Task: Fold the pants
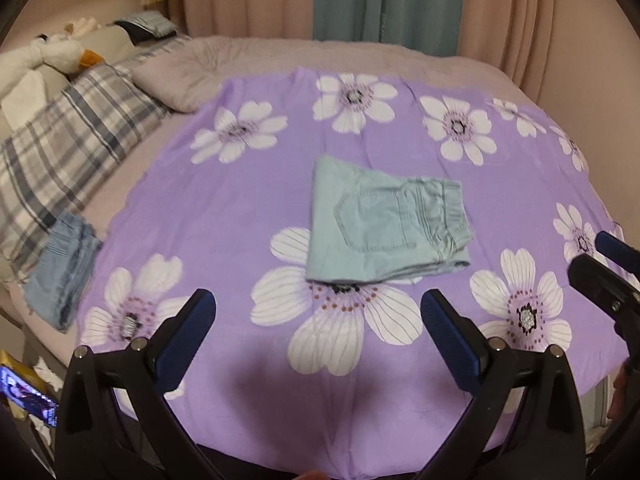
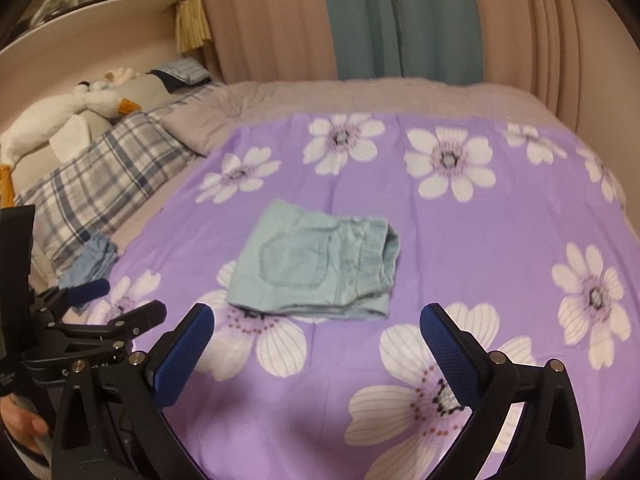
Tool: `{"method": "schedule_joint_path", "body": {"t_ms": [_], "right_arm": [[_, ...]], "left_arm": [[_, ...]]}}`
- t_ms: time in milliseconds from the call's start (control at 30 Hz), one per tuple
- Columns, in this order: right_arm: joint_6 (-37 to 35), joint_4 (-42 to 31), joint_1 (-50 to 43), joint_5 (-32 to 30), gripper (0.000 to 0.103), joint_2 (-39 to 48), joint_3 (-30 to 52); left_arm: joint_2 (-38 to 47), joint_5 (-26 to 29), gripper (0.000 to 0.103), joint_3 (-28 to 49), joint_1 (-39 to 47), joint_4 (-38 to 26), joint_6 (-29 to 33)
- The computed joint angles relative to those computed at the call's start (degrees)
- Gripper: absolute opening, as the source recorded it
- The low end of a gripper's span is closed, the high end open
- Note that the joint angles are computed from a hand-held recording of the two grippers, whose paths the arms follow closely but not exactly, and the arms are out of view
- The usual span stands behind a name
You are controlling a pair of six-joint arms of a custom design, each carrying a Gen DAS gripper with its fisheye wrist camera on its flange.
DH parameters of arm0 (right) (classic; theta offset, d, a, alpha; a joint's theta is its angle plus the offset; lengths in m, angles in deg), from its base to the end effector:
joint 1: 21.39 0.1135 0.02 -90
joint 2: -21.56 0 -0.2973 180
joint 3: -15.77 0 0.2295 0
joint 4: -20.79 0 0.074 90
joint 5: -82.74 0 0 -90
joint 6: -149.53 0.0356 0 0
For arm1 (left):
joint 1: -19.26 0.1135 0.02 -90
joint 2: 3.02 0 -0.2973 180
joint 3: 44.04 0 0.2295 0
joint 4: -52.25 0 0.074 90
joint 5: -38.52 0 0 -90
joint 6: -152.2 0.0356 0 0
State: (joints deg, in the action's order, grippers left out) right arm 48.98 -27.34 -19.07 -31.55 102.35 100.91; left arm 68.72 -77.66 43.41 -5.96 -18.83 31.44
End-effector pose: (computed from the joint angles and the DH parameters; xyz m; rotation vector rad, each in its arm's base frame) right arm 0.2773 0.0259 0.3507 -0.4632 2.2405 0.4193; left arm 0.1948 -0.0744 0.3708 -0.2898 2.3888 0.1416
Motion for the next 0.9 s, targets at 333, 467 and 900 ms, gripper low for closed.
{"method": "schedule_joint_path", "body": {"t_ms": [333,467,900], "right_arm": [[-2.2,1.7,0.9,-0.6,0.102,-2.8,-4.1],[-0.8,0.8,0.6,-1.4,0.102,-1.4,-4.2],[-0.6,1.0,0.9,-1.1,0.102,-1.5,-4.9]], "left_arm": [[-2.8,-2.8,0.103,-1.9,-3.0,-1.5,-5.6],[-2.4,-1.0,0.103,-3.5,-2.2,-0.8,-4.9],[-1.8,-0.7,0.103,-4.1,-2.7,-0.1,-4.5]]}}
